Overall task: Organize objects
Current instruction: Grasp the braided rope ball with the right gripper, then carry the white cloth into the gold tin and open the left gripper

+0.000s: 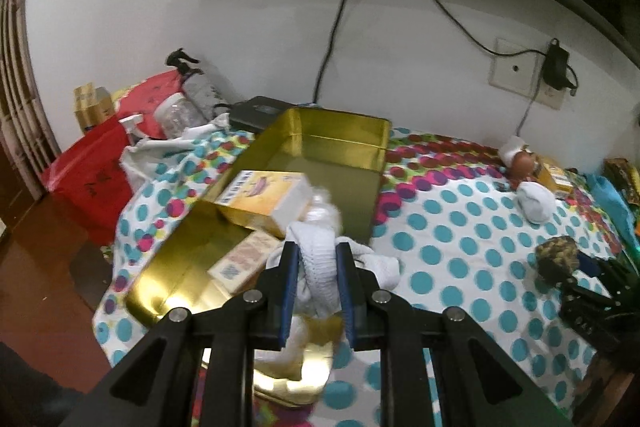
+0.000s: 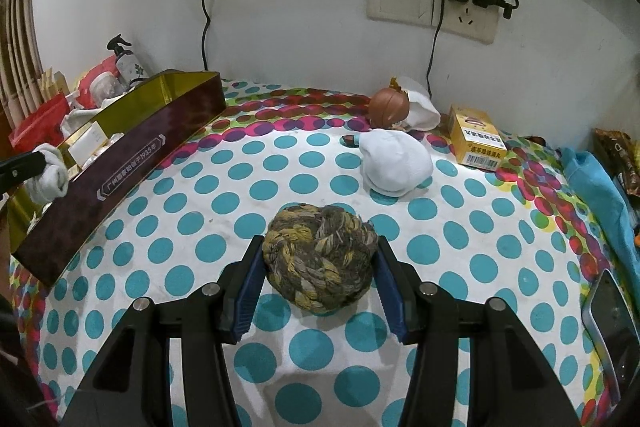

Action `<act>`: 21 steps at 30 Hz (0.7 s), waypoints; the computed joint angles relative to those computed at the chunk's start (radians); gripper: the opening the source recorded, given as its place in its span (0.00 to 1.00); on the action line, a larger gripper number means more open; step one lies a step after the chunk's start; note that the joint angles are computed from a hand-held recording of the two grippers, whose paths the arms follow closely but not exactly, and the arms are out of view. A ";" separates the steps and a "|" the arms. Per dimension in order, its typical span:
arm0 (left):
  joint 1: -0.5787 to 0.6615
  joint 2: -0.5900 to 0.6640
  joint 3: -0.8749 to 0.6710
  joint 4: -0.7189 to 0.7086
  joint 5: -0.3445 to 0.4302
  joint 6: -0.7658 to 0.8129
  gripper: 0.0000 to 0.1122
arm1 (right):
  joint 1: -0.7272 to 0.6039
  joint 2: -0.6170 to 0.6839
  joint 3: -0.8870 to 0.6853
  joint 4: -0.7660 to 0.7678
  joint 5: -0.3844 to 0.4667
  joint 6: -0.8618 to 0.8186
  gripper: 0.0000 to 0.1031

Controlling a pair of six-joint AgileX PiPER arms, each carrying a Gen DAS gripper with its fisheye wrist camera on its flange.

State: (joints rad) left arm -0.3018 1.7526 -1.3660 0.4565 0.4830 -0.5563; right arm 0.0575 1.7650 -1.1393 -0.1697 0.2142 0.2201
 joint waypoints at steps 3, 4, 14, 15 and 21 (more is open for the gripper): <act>0.037 -0.001 0.014 -0.004 0.000 0.007 0.17 | -0.004 0.001 -0.002 0.037 0.001 -0.037 0.48; 0.047 0.000 0.017 0.004 0.001 0.002 0.17 | -0.003 0.002 -0.003 0.041 0.003 -0.042 0.48; 0.073 0.006 0.047 0.067 -0.016 -0.031 0.24 | 0.006 -0.005 0.011 -0.039 -0.016 0.032 0.48; 0.068 0.009 0.047 0.086 -0.016 -0.039 0.44 | 0.007 -0.008 0.014 -0.050 -0.016 0.043 0.48; 0.042 -0.066 0.145 0.327 -0.058 -0.300 0.79 | 0.018 -0.016 0.024 -0.154 -0.025 0.134 0.48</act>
State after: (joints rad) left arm -0.2597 1.6869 -1.2208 0.7835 0.4249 -0.8560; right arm 0.0753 1.7489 -1.1157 -0.3232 0.1893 0.3545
